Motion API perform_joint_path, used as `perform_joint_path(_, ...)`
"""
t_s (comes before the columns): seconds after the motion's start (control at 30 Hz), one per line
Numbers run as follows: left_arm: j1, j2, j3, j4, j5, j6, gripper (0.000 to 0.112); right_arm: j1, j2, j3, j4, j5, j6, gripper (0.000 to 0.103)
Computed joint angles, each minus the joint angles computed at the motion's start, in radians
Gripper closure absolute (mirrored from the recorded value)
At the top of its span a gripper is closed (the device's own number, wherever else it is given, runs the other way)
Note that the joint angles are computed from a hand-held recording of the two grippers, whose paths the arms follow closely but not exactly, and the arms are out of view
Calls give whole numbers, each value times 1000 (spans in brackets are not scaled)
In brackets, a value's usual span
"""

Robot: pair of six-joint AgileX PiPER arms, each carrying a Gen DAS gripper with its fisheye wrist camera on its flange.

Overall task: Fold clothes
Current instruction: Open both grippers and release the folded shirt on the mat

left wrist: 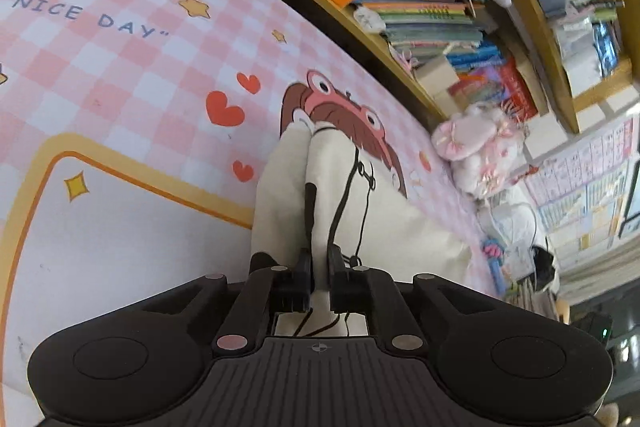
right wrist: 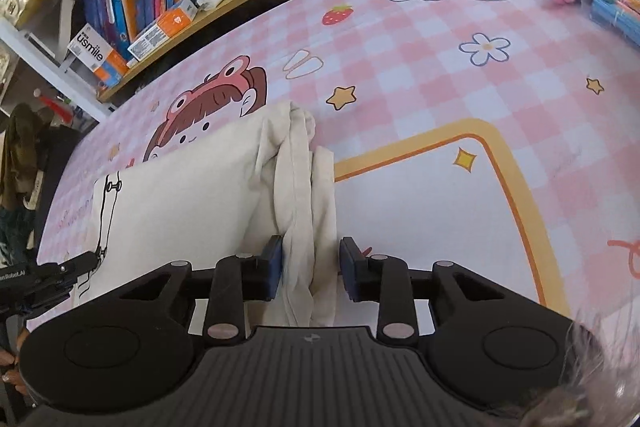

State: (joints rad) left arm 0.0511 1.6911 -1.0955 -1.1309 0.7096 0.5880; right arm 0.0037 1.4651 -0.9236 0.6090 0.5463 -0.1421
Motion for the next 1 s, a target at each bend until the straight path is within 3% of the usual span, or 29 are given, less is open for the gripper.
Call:
perform_joint_path(0.17,-53,-81,26,127,-102,-93,87,-5,-29,15,10,1,-11,72)
perform_joint_path(0.3,-100,-140,55,249,-170,-208,60,-9,-67,29,17,0,-18,69)
perform_joint_path(0.4,-150,-183,81,402,-222,-362,59,-12,-97,46,29,-2,-27,55)
perform_joint_path(0.5,-180,-219,107,508,-242,-482,53,-13,-119,57,20,6,-21,49)
perform_joint_path(0.6,-207,-249,134,593,-253,-579,42,-14,-134,70,13,17,-28,47)
perform_joint_path(0.8,-281,-292,181,789,-265,-797,42,-39,-175,108,41,53,-81,43)
perform_joint_path(1.0,-335,-328,220,914,-269,-949,34,-62,-217,148,49,80,-114,35)
